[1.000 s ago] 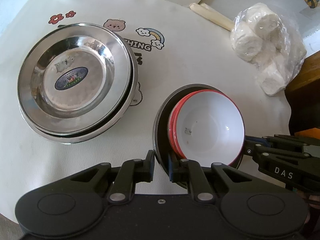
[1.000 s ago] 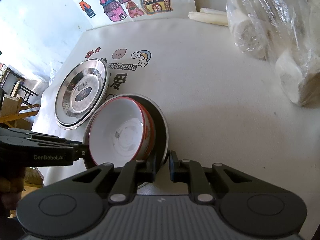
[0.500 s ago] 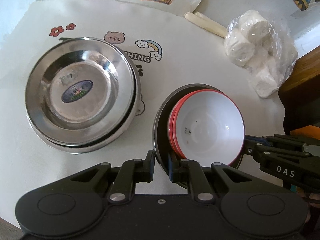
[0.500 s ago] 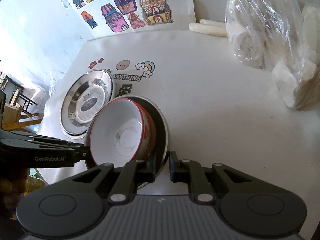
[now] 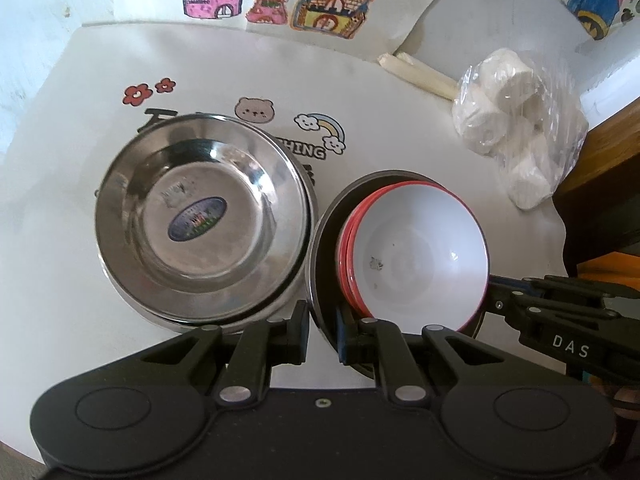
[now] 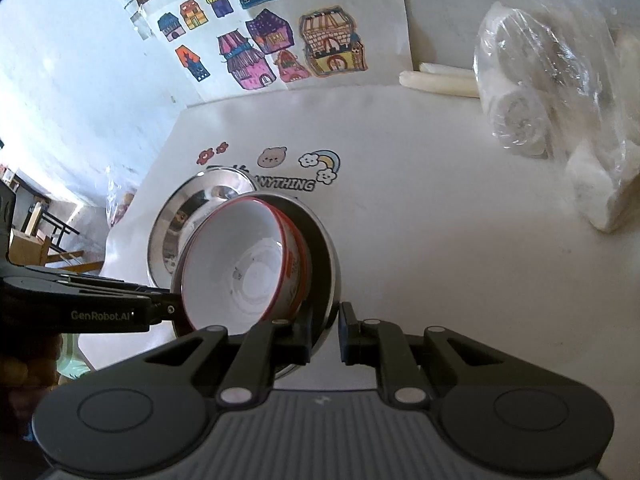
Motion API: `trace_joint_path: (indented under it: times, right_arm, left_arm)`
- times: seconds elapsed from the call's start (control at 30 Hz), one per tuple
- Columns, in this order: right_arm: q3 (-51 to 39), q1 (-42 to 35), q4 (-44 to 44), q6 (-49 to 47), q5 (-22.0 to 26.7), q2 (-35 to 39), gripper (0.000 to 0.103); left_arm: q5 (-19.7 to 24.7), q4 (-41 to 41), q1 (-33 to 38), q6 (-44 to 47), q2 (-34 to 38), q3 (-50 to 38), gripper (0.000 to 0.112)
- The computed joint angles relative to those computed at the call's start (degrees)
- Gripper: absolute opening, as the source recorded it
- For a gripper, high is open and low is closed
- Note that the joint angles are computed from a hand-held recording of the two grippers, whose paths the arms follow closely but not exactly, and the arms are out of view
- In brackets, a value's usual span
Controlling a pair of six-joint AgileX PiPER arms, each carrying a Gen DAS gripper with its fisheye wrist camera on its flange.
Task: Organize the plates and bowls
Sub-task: 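Lift the nested bowls with both grippers and carry them over the steel plates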
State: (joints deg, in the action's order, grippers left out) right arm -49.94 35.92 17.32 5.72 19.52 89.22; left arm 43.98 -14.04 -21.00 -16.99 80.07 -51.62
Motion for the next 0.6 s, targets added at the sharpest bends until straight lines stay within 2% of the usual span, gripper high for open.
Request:
trace_joint_path:
  times: [0.6]
  right_arm:
    - [-7.8, 7.0, -16.5, 21.6, 0.6, 5.1, 0.015]
  left_arm:
    - [2.6, -5.2, 10.7, 13.9, -1.3, 0.4, 0.012]
